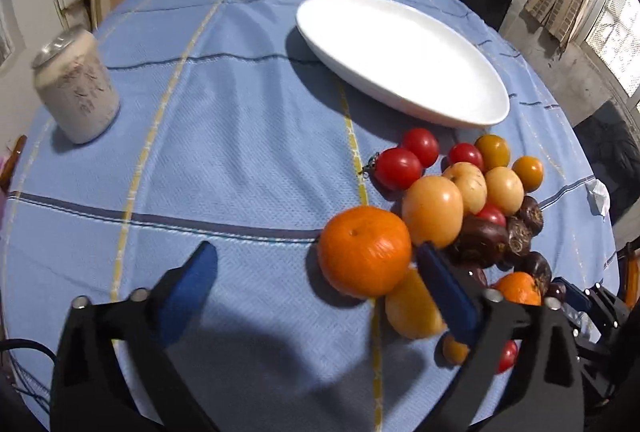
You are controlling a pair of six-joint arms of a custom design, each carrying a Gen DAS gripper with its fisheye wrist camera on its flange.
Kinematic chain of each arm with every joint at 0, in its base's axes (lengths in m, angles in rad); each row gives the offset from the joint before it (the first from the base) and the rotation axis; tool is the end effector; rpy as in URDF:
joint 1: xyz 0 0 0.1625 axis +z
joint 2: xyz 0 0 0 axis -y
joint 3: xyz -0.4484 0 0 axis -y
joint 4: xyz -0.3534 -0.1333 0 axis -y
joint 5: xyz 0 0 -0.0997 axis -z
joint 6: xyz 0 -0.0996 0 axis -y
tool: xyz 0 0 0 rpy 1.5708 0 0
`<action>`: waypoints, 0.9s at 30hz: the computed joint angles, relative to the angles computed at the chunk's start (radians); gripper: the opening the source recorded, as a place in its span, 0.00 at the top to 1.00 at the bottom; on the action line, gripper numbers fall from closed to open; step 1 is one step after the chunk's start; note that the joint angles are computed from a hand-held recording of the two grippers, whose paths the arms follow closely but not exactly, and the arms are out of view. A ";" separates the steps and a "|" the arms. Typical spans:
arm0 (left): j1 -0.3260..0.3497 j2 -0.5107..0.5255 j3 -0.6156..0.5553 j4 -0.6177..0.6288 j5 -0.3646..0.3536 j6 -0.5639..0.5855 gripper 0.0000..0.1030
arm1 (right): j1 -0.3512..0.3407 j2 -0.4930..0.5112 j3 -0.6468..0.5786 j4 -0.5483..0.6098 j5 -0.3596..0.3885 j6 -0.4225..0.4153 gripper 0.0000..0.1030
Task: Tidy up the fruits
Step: 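Grasp the mandarin orange with the left gripper while the right gripper holds the plum, then carry the orange and plum onto the white plate and open both grippers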
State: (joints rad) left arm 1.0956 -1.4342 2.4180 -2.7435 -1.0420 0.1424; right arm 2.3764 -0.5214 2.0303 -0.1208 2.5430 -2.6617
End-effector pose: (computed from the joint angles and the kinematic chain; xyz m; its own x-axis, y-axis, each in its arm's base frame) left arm -0.0065 -0.4138 0.2467 -0.7391 0.4316 -0.5172 0.5599 0.8204 -0.1156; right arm 0.2682 -0.1868 -0.0402 -0.7697 0.0462 0.6367 -0.3990 0.7438 -0.5362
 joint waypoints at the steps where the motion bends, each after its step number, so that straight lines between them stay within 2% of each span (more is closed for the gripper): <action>1: 0.019 0.018 -0.025 0.038 -0.032 -0.019 0.04 | 0.000 -0.001 0.001 -0.001 -0.001 0.000 0.67; 4: 0.014 0.034 -0.025 0.037 -0.032 -0.033 0.04 | -0.004 -0.007 0.006 -0.012 -0.009 -0.003 0.67; 7: 0.006 0.024 -0.008 0.024 -0.063 -0.034 0.06 | -0.005 -0.010 0.010 -0.017 -0.011 -0.005 0.67; 8: 0.004 0.017 0.002 0.012 -0.073 -0.031 0.11 | -0.007 -0.012 0.013 -0.022 -0.014 -0.006 0.67; 10: -0.018 0.007 0.034 -0.030 -0.070 -0.013 0.47 | -0.009 -0.016 0.017 -0.029 -0.018 -0.009 0.67; 11: -0.027 0.006 0.041 -0.041 -0.069 -0.009 0.49 | -0.009 -0.016 0.017 -0.030 -0.019 -0.009 0.67; 13: -0.064 0.008 0.078 -0.093 -0.024 0.006 0.55 | -0.009 -0.015 0.018 -0.032 -0.019 -0.009 0.67; 16: -0.062 -0.003 0.085 -0.104 -0.026 0.002 0.55 | -0.009 -0.016 0.021 -0.036 -0.019 -0.010 0.67; 19: -0.100 -0.005 0.127 -0.168 0.032 0.010 0.55 | -0.007 -0.013 0.018 -0.032 -0.017 -0.007 0.67; 23: -0.101 -0.004 0.148 -0.209 0.082 0.026 0.55 | -0.007 -0.012 0.015 -0.027 -0.013 -0.007 0.67; 25: -0.093 0.009 0.149 -0.237 0.093 0.039 0.53 | -0.006 -0.011 0.015 -0.027 -0.011 -0.007 0.67; 26: -0.093 0.014 0.151 -0.244 0.104 0.036 0.50 | -0.006 -0.010 0.014 -0.026 -0.010 -0.006 0.67; 27: -0.093 0.019 0.150 -0.249 0.116 0.032 0.42 | -0.005 -0.009 0.013 -0.025 -0.009 -0.006 0.67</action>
